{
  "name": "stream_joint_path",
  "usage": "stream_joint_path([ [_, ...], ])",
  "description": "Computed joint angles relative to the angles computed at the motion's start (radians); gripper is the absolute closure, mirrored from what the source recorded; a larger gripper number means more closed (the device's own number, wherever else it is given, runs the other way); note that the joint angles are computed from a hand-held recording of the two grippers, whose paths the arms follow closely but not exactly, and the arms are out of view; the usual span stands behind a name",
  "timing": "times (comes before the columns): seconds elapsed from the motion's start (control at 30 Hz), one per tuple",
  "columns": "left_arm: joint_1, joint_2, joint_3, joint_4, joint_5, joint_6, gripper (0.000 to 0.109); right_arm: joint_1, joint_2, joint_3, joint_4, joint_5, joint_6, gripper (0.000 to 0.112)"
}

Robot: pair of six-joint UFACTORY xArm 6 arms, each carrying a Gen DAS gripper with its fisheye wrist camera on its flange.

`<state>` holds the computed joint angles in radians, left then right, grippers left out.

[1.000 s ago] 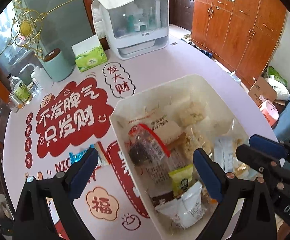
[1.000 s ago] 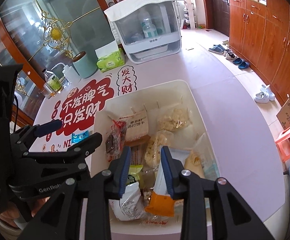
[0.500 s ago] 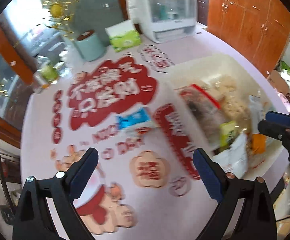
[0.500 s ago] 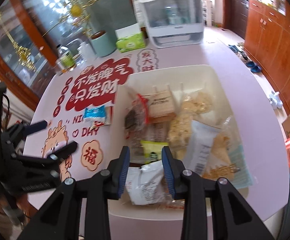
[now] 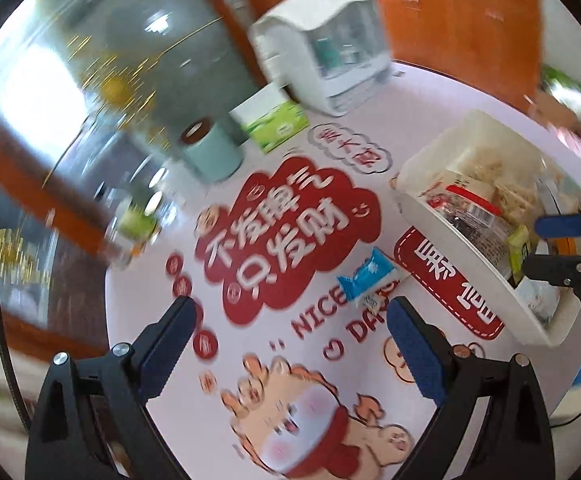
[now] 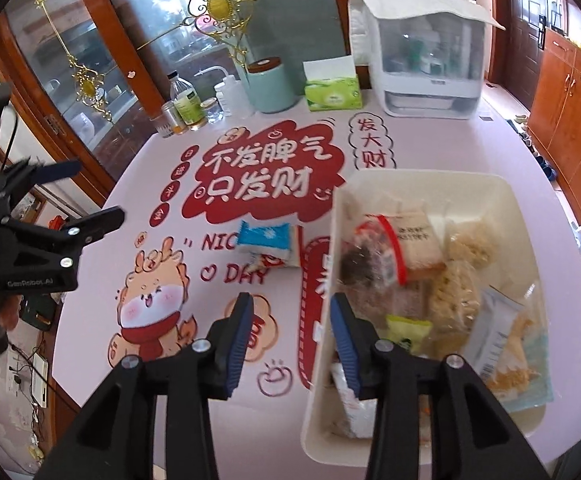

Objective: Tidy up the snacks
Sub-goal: 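Move both open tools back toward the blue candy and Cookies pack, then grasp the blue candy with the left tool while the right grasps the Cookies pack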

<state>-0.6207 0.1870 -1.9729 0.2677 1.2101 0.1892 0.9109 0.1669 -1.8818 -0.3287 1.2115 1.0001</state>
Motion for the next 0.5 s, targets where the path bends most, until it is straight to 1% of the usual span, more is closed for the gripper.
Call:
stream_joint_path([
  [0.07,0.008,0.051,-0.039,-0.041,-0.019,0.11,0.013,0.0,0.043,-0.06,-0.008,0.023,0.008,0.071],
  [0.13,0.014,0.107,-0.078,-0.089,-0.015,0.202,0.013,-0.004,0.083,-0.108,-0.014,0.04,0.025,0.071],
  [0.2,0.029,0.173,-0.111,-0.163,-0.007,0.297,0.013,-0.009,0.121,-0.145,-0.015,0.056,0.046,0.07],
  [0.23,0.032,0.194,-0.114,-0.186,-0.008,0.321,0.013,-0.012,0.143,-0.165,-0.015,0.068,0.06,0.07],
  [0.3,0.047,0.276,-0.172,-0.243,0.027,0.383,0.014,-0.014,0.183,-0.2,-0.011,0.09,0.094,0.07],
  [0.37,0.057,0.33,-0.203,-0.273,0.045,0.408,0.024,-0.015,0.212,-0.216,-0.007,0.097,0.129,0.07],
  [0.43,0.071,0.427,-0.308,-0.32,0.114,0.424,0.03,-0.014,0.258,-0.255,-0.006,0.13,0.164,0.07],
  [0.5,0.083,0.512,-0.408,-0.358,0.177,0.431,0.032,-0.017,0.291,-0.279,0.004,0.146,0.2,0.07],
])
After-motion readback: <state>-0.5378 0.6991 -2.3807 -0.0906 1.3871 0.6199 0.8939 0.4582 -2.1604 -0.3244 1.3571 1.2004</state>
